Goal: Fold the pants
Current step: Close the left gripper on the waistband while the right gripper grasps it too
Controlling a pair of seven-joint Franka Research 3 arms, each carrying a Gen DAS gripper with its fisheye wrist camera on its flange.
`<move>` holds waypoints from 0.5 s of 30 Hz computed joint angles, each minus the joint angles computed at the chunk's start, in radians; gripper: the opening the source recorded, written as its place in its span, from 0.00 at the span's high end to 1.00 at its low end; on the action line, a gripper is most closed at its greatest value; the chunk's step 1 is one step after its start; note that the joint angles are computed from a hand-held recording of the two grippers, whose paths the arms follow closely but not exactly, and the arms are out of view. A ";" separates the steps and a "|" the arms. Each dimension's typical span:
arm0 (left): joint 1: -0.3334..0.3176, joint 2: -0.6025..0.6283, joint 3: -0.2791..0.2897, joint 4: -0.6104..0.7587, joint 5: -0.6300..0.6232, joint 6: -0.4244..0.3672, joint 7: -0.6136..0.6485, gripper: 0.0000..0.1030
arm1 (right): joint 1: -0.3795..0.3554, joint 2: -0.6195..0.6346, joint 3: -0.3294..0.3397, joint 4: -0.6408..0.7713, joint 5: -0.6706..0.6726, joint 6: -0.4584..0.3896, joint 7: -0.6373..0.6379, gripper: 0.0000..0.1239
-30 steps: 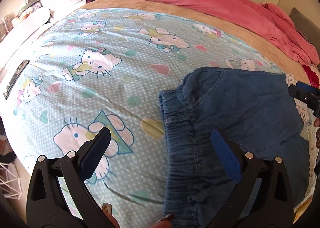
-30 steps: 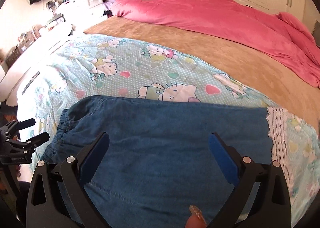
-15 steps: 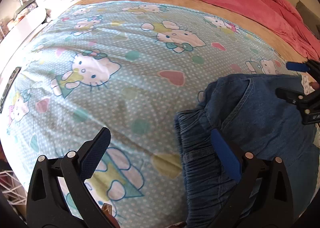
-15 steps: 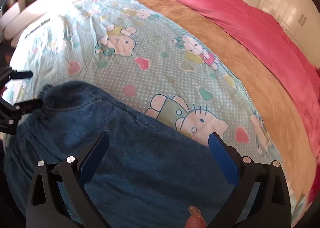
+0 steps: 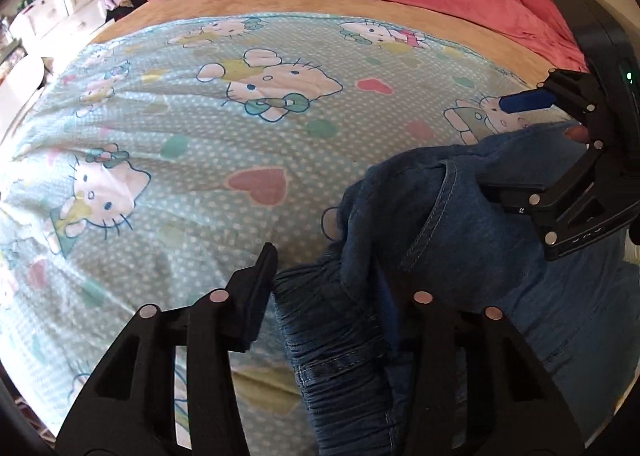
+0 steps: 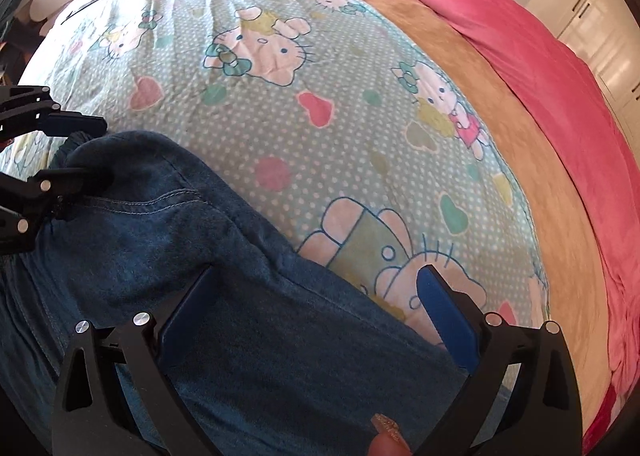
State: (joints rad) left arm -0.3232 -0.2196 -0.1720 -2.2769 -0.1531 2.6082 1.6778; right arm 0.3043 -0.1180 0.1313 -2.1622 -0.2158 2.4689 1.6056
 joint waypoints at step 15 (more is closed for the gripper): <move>-0.057 -0.131 0.043 -0.094 -0.004 0.097 0.030 0.73 | 0.021 -0.039 -0.006 -0.082 0.168 0.124 -0.096 0.63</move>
State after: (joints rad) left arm -0.3803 -0.3507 -0.1295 -2.3711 -0.1567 2.7053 1.7074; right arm 0.3254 -0.1571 0.1258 -2.2440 -0.0482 2.5927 1.5097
